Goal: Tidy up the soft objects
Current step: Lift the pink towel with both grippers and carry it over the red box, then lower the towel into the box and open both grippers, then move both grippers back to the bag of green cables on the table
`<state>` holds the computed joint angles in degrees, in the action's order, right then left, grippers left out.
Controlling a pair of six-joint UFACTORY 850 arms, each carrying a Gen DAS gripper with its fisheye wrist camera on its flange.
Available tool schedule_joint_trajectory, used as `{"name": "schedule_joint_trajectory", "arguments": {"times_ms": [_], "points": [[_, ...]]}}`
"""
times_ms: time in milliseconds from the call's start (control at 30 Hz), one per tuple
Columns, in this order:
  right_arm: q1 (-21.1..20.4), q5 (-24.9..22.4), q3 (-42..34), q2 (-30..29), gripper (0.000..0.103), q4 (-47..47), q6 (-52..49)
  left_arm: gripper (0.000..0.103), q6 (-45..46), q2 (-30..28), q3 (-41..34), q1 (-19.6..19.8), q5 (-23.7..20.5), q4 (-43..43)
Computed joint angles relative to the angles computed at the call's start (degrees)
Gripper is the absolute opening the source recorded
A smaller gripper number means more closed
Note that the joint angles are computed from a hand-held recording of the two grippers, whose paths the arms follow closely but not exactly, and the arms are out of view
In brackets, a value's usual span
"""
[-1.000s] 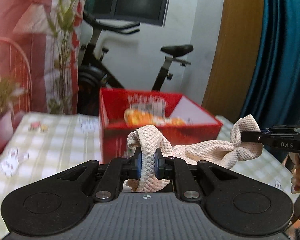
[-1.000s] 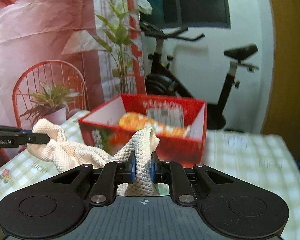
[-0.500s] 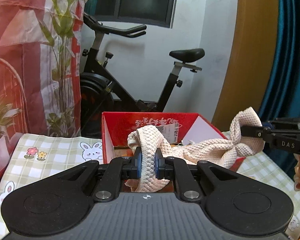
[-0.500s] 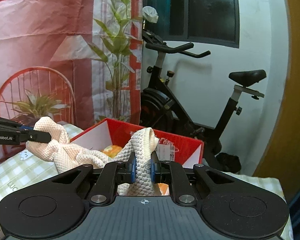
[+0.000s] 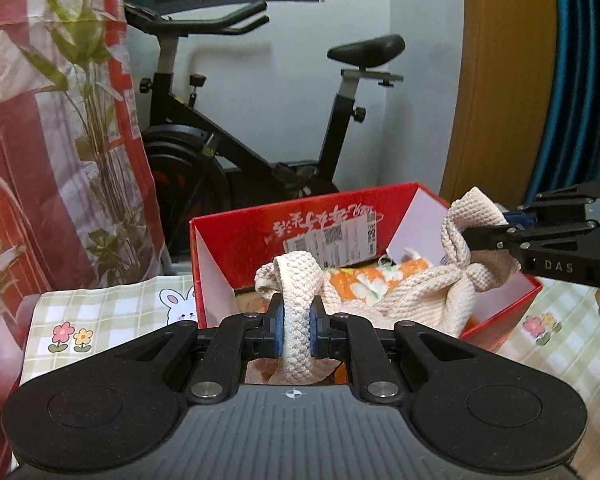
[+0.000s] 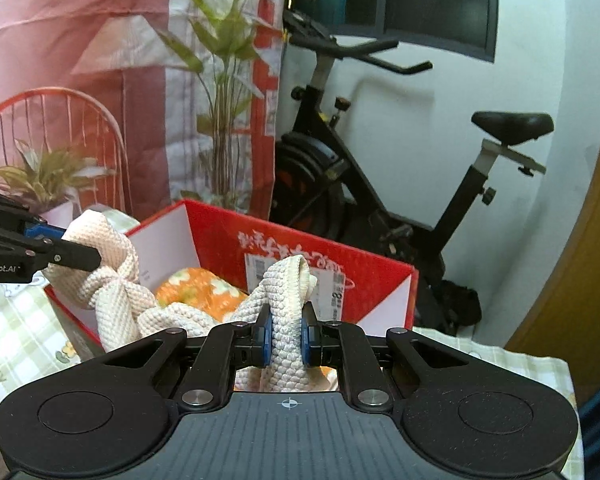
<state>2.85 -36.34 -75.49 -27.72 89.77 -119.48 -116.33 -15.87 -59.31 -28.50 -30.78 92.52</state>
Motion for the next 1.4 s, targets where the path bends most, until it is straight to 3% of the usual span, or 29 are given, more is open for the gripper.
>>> {"name": "schedule_joint_trajectory", "arguments": {"times_ms": [267,367,500,733,800,833,900,933,967,1000,1067,1133,1300,1400], "points": [[-0.18,-0.64,0.25,-1.40,0.012,9.57,-6.95,0.013,-4.62,-1.01,-0.48,0.84,-0.77,3.20],[0.24,0.14,-1.38,-2.67,0.012,2.45,-1.27,0.013,-1.08,-1.80,-1.23,1.50,3.67,1.05],[1.09,1.78,-2.14,-3.62,0.012,-4.40,3.96,0.013,5.22,-3.15,-2.38,1.83,5.93,-3.67],[1.88,3.55,-2.95,-4.42,0.012,-9.32,10.74,0.013,8.35,-3.75,-2.77,3.05,7.50,-7.68],[1.90,4.22,-2.75,-4.27,0.017,-8.76,10.37,0.014,7.65,-3.50,-2.51,3.20,7.17,-6.99],[2.00,4.90,-2.35,-3.99,0.019,-7.90,9.61,0.017,7.04,-3.46,-2.53,3.14,6.71,-6.42],[2.04,6.33,-1.43,-3.38,0.028,-4.91,6.69,0.035,5.68,-3.24,-2.44,2.80,5.78,-5.28],[1.91,6.48,-1.15,-3.22,0.031,-3.79,5.58,0.056,4.34,-3.09,-2.29,2.64,5.41,-4.01],[1.74,6.47,-0.90,-3.06,0.041,-2.81,4.78,0.072,1.95,-2.71,-1.78,2.34,4.60,-1.79],[1.55,6.24,-0.52,-2.79,0.053,-1.70,3.99,0.077,0.10,-2.45,-1.45,1.99,3.67,-0.13],[1.19,5.59,0.43,-2.09,0.063,0.82,1.91,0.088,-2.79,-1.97,-0.89,1.54,2.42,2.79],[1.01,5.32,1.24,-1.32,0.072,2.26,0.13,0.096,-3.04,-1.72,-0.84,1.18,1.76,2.86],[0.35,3.79,4.13,1.29,0.103,7.07,-4.71,0.100,-4.93,-0.62,0.03,-0.24,-0.11,2.86],[-0.38,1.75,6.86,3.25,0.103,11.95,-8.72,0.101,-7.24,0.14,1.32,-1.60,-1.58,4.03]]}}
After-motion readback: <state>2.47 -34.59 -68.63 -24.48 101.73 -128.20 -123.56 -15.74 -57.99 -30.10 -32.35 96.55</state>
